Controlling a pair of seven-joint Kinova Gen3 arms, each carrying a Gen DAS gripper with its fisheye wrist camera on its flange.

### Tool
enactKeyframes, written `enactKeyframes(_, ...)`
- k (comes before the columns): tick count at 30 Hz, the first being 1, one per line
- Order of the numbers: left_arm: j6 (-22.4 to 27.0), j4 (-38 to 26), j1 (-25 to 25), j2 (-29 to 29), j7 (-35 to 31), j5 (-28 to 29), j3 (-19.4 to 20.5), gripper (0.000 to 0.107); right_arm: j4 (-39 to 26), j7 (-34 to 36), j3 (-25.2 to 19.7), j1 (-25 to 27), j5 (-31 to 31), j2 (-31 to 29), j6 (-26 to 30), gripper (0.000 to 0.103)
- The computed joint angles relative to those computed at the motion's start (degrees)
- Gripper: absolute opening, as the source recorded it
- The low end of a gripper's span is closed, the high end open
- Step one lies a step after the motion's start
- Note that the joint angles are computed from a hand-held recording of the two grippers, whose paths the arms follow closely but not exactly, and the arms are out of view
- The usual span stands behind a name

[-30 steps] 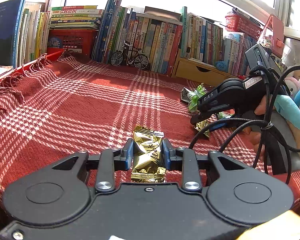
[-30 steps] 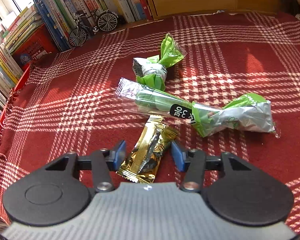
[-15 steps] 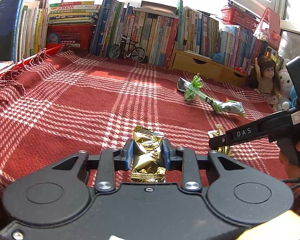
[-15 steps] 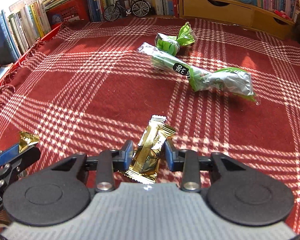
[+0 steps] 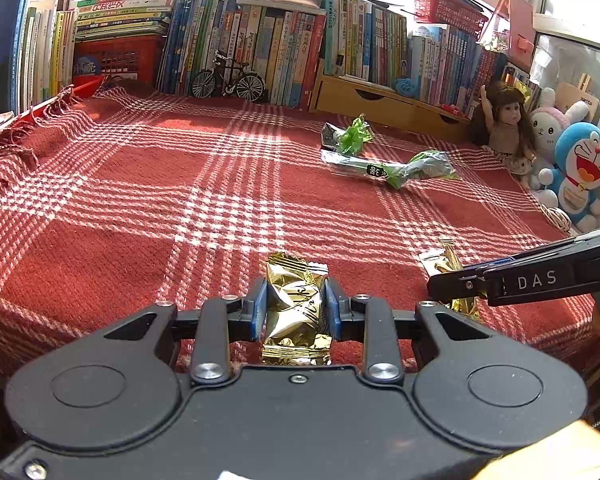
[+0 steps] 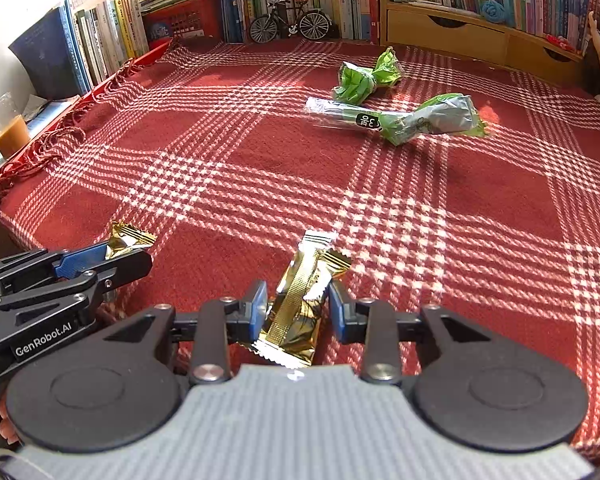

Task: Collect trash
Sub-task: 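Grasp a gold candy wrapper with the left gripper while the right grasps another gold wrapper, then carry both gold wrappers down to the trash bin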

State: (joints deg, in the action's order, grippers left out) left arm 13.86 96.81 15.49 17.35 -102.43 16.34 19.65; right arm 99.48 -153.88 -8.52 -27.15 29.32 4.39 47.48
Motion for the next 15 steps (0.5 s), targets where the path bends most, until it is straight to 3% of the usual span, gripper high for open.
enactKeyframes(7,1.3,2.8,-4.0,-2.5,-5.4,4.4,4.0,0.028,2.4,-2.4,-1.9,-1.1,0.6,-2.3,-0.3,0.038)
enactKeyframes(15,4.1,5.7,-5.3,-5.2,-12.5,11.7,4.0,0.028,5.6,-5.2,-3.9,-1.6,-1.0,-4.8,-1.9,0.038)
